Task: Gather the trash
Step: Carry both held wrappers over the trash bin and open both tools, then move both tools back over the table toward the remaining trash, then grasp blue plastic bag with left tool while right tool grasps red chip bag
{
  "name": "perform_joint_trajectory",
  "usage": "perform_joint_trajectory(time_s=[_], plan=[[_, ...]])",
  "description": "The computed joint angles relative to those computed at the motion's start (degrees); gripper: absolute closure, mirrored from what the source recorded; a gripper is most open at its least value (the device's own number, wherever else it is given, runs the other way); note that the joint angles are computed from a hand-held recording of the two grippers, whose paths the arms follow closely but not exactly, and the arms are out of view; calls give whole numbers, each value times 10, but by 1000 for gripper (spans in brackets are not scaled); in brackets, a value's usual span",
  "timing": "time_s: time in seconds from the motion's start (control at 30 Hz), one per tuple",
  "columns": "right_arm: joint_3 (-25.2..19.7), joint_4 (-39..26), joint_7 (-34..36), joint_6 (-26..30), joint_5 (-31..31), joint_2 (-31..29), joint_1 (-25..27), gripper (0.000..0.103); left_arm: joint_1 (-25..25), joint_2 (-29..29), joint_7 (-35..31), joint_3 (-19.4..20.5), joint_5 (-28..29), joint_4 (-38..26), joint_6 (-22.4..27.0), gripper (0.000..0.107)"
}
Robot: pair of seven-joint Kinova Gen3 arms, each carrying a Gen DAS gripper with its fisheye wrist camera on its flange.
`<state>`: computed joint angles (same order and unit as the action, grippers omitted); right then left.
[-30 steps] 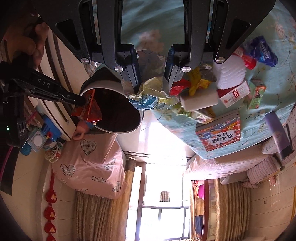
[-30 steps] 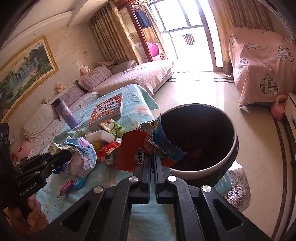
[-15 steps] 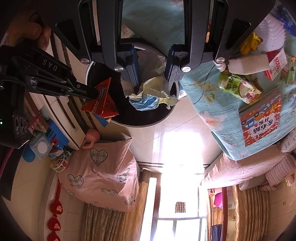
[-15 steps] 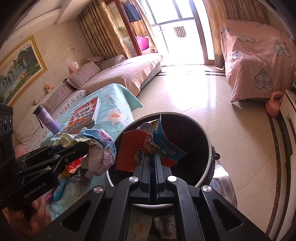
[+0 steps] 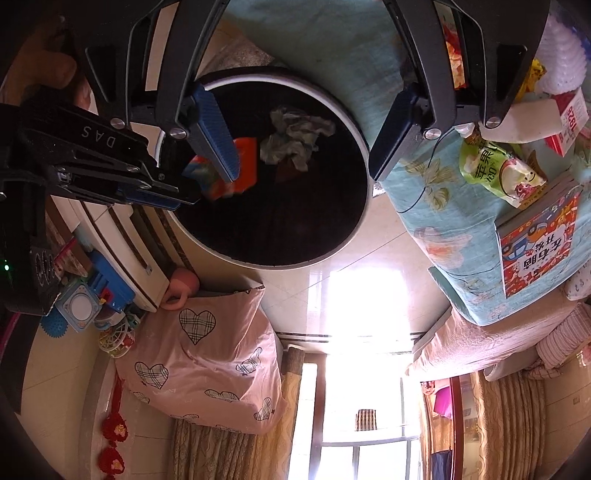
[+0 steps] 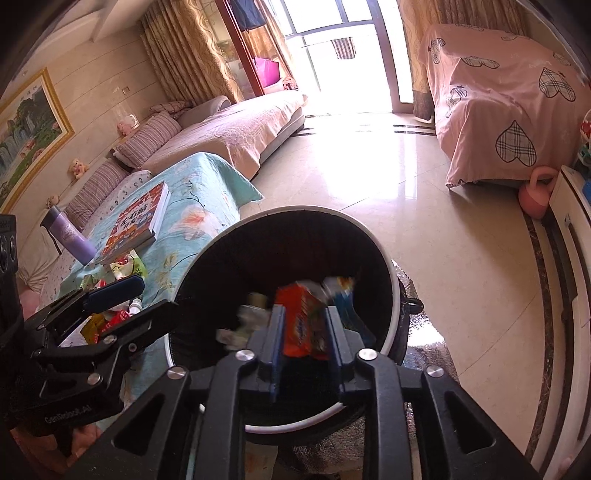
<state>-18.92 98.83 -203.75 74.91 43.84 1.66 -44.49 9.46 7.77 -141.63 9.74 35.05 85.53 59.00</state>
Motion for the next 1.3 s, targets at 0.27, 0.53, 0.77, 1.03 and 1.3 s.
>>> perform_joint_trajectory(time_s=[0.27, 0.53, 0.77, 1.03, 1.3], plan=[[-27, -43, -63, 77, 65, 20, -64, 34, -78, -60, -92, -60, 88, 57, 60, 25], [-8, -105, -98, 82, 160, 87, -153, 9, -183, -72, -165, -144, 133, 81, 124, 22], [41, -181, -46, 25, 181, 146, -186, 9, -277, -44, -211, -177, 160, 59, 158, 22], [98, -238, 15, -25, 126, 202, -182, 9, -329, 0, -169, -164, 131, 15, 126, 22], [133, -231, 40, -80, 80, 215, -168, 20, -335, 60, -65, -125, 83, -43, 110, 21]])
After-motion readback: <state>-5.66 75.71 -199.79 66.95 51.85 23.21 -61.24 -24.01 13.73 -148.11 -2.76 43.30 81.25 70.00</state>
